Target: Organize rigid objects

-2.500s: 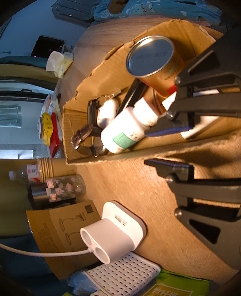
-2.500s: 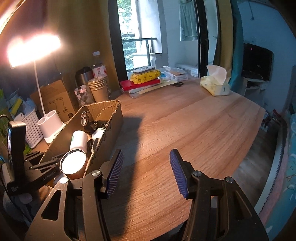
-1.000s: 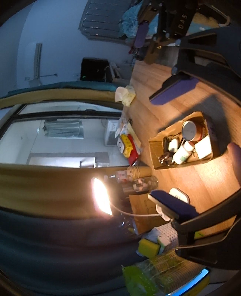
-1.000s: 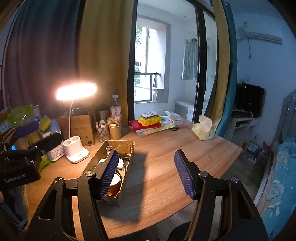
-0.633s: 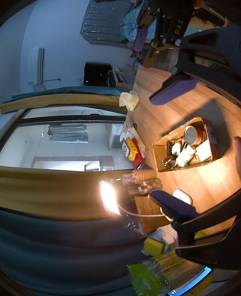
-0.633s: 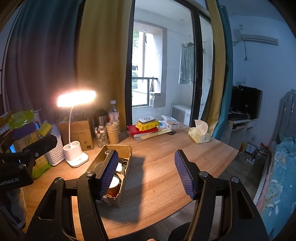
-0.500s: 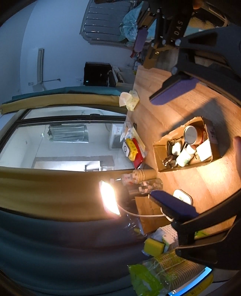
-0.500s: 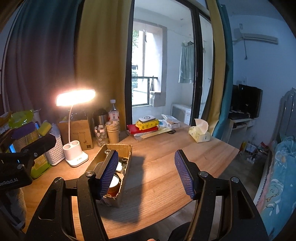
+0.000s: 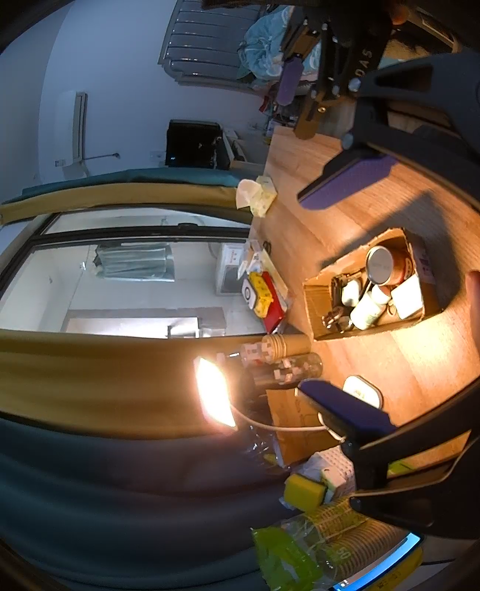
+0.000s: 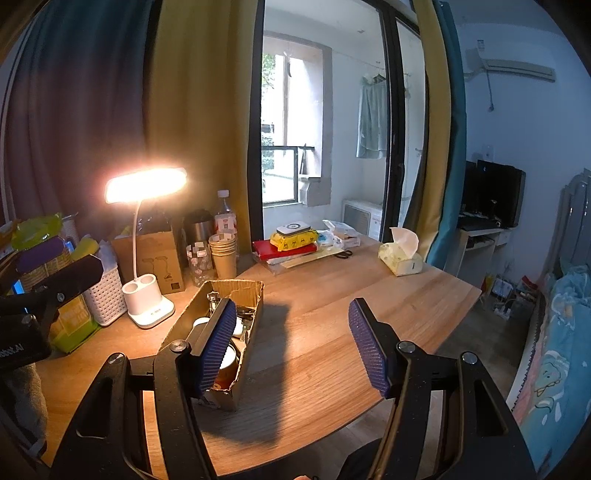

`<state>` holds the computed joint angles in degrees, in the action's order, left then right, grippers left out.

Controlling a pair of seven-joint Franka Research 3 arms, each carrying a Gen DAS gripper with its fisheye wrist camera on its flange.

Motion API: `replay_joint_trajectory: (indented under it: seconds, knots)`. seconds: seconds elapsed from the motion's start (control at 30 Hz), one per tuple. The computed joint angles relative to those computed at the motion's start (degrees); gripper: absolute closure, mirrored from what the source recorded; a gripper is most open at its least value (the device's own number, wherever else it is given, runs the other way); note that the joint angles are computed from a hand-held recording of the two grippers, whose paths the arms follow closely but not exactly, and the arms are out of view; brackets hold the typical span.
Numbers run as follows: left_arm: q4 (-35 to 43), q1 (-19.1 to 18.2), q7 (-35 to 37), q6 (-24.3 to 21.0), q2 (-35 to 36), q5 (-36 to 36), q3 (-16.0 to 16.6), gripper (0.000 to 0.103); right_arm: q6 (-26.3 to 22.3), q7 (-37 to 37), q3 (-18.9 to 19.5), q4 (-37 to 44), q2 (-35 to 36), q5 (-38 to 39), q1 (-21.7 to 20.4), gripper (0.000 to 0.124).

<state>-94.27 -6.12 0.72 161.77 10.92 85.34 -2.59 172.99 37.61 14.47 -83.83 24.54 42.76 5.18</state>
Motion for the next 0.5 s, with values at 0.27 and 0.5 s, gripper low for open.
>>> replay_joint_trajectory:
  seconds: [0.27, 0.5]
  knots:
    - [0.0, 0.1, -1.5, 0.1, -0.1, 1.4, -0.1, 0.009, -0.6, 1.5, -0.8, 0.2, 0.4, -1.1, 0.4, 0.057]
    - [0.1, 0.1, -1.5, 0.1, -0.1, 1.4, -0.1, 0.009, -0.8, 2.5, -1.0, 0.6, 0.9, -1.9, 0.4, 0.057]
